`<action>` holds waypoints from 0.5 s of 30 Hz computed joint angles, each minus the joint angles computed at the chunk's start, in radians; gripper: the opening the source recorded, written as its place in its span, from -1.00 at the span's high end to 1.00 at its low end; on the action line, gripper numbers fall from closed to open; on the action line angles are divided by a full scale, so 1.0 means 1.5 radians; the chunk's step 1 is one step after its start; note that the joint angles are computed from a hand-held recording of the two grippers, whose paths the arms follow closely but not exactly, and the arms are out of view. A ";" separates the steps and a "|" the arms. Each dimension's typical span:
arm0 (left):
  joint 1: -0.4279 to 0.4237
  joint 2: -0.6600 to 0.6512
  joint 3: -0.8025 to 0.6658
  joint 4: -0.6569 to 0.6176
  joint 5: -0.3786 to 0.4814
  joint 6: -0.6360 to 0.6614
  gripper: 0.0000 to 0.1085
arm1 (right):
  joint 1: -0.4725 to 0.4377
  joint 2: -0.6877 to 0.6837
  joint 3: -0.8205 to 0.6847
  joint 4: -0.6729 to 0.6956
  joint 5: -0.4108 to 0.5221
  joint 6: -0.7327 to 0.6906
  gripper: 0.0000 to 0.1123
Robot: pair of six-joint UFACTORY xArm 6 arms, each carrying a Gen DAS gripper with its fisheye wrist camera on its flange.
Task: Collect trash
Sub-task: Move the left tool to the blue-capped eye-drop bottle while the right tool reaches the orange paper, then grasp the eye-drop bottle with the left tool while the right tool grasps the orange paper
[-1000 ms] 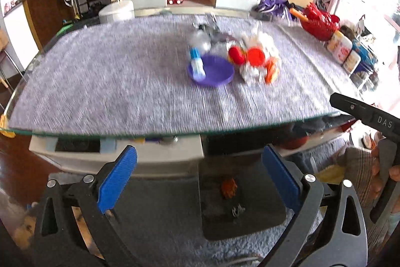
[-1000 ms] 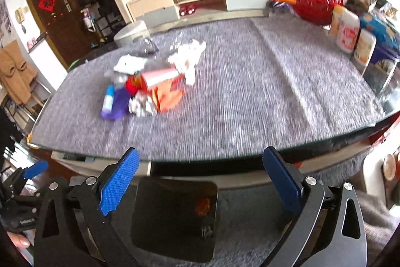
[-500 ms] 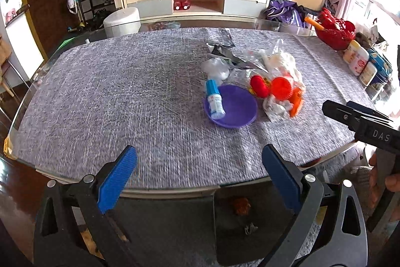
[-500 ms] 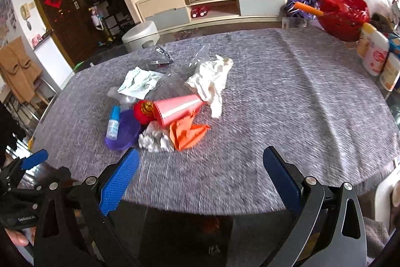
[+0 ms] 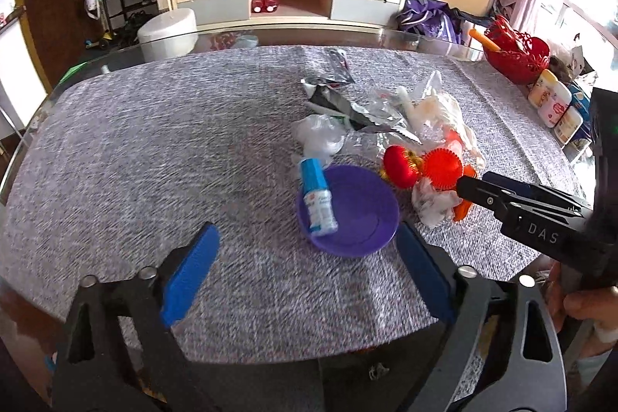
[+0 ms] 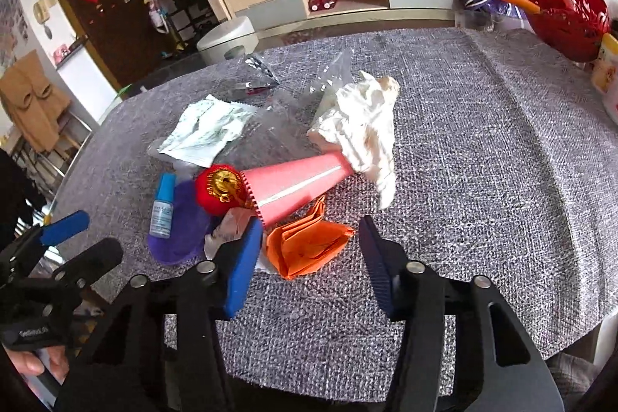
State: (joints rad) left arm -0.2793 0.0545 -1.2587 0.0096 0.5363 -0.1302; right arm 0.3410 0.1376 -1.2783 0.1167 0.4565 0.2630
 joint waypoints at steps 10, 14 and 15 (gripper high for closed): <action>0.003 0.084 -0.085 -0.077 0.026 0.071 0.24 | -0.012 -0.006 0.006 0.034 -0.009 -0.020 0.38; 0.001 0.108 -0.110 -0.082 0.046 0.080 0.39 | -0.008 0.009 -0.008 0.030 0.000 -0.027 0.39; 0.000 0.112 -0.112 -0.080 0.048 0.077 0.40 | -0.007 0.013 -0.010 0.027 0.003 -0.026 0.39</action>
